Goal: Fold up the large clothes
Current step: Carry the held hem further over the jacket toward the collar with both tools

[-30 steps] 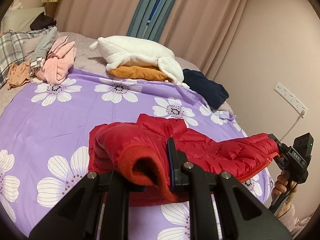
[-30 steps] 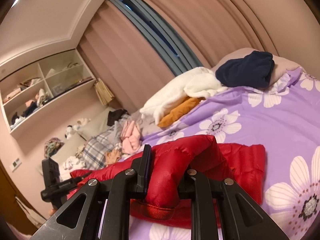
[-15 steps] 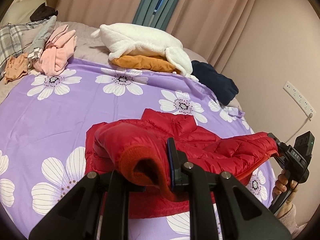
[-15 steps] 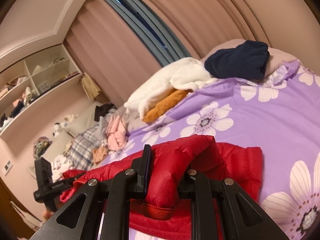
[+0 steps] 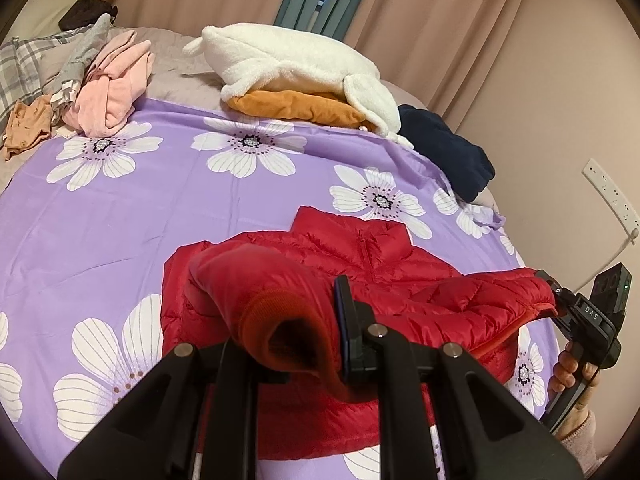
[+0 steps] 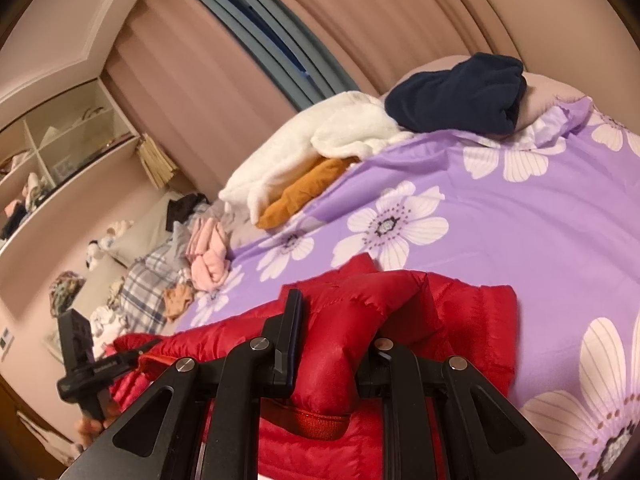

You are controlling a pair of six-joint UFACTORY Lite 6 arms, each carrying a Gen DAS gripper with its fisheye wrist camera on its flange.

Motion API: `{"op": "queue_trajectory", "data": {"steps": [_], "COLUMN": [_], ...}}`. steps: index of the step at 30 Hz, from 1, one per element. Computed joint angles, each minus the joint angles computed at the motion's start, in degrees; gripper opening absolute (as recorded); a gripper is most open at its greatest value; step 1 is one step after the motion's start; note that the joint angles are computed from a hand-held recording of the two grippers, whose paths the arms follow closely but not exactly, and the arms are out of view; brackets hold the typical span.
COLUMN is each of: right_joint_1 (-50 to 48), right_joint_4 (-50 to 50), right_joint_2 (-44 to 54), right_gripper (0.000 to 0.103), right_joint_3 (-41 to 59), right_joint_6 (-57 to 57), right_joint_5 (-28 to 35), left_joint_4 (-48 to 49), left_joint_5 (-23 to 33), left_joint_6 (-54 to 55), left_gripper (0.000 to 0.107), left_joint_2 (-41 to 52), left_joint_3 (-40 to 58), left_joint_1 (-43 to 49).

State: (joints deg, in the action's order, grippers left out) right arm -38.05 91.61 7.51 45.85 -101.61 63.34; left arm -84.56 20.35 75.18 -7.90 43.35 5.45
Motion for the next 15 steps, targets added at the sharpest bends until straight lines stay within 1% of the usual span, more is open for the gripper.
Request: {"op": "queue_trajectory", "data": {"steps": [8,15], "right_joint_1": [3.8,7.0], "right_joint_4": [1.6,3.0], "right_joint_2": [3.0,8.1], "right_gripper": [0.020,0.020], "right_joint_3": [2.9,7.4], "right_joint_6": [-0.5,0.0], "right_joint_5": [-5.6,-9.7], "left_joint_4": [-1.9,0.0], "left_joint_5": [-1.2,-3.0], "left_joint_6": [1.6,-0.8], "left_gripper": [0.016,0.017], "left_joint_2": [7.7,15.8], "left_joint_3": [4.8,11.1], "left_joint_1": [-0.3,-0.9]}}
